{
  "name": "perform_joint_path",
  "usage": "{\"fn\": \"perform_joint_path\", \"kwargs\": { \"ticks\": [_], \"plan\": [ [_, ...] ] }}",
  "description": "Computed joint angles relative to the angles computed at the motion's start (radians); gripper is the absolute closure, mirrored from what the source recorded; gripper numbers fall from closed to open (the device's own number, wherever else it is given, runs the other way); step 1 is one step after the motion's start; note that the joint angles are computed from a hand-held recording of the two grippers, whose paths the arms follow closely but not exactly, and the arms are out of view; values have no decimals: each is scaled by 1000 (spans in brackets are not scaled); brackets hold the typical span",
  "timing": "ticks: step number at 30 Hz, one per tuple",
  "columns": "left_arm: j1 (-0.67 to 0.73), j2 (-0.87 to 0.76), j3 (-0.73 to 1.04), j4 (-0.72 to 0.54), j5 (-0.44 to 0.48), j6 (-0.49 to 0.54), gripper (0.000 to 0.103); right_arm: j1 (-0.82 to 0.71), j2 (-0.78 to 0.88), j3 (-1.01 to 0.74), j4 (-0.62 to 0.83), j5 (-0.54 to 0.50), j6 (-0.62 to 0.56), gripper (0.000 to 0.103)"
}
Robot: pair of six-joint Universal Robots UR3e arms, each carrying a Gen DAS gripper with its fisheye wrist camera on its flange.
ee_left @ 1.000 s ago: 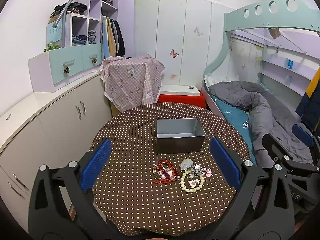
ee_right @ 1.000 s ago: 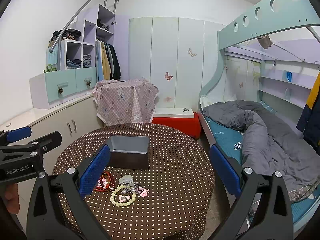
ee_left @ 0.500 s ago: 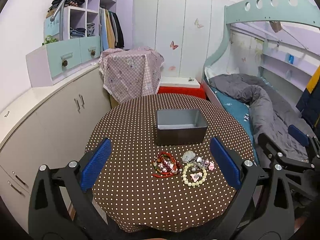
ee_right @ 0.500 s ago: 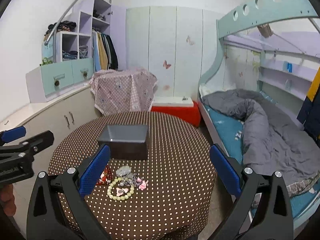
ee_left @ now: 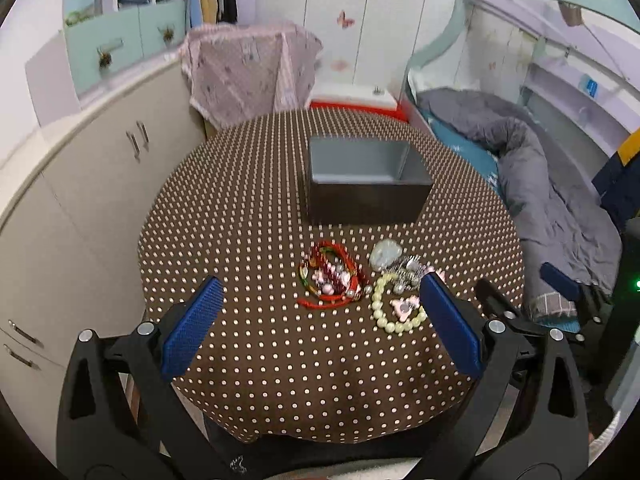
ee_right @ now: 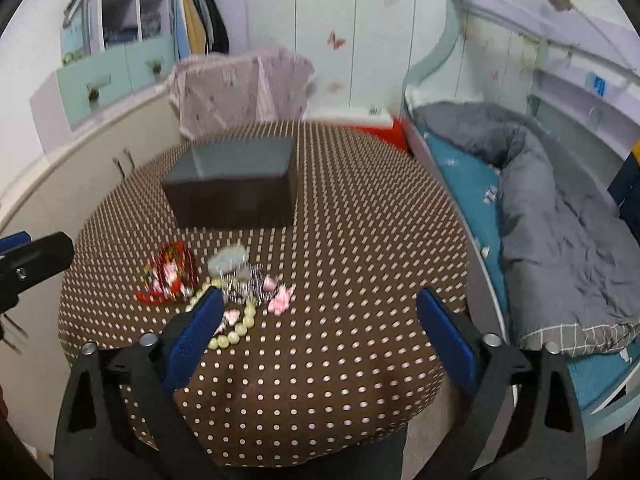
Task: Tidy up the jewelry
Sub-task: 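Grasp the cream pearl bracelet with the right gripper while the left gripper grasps the dark red beaded bracelet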
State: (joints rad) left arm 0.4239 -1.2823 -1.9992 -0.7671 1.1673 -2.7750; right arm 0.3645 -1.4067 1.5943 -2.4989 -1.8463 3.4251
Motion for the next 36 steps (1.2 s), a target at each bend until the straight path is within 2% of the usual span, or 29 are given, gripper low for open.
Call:
{"fn": "perform_joint_path", "kwargs": {
  "ticks": [2,7,12,16,18,20,21,23,26,28,33,36],
  "plan": [
    [-7,-35,14,-4,11,1,7,-2,49,-43,49,17,12,21],
    [-18,-123,61,-25,41,6,7,-18,113,-99,120,74,35,21],
    [-22,-195,113,-88,53,27,7,-6,183,-185,182,73,30,25],
    [-21,-235,142,-140,36,51,7,8,233,-235,222,31,38,29],
    [-27,-268,163,-149,47,41,7,6,227,-232,225,36,36,36],
    [-28,-300,187,-160,57,20,7,7,215,-216,216,34,27,52],
    [-24,-312,194,-164,53,13,7,8,209,-207,209,32,21,56],
    [-19,-339,215,-177,51,-9,14,6,191,-187,205,35,11,76],
    [-16,-365,233,-178,44,-18,15,-1,178,-157,184,34,0,90],
    [-25,-380,242,-166,46,-17,17,-11,160,-130,171,45,-7,95],
    [-56,-426,272,-132,70,-27,22,-51,109,-70,144,105,-22,95],
    [-71,-466,314,-151,75,-29,29,-79,70,-43,137,129,-25,95]
  ]
}}
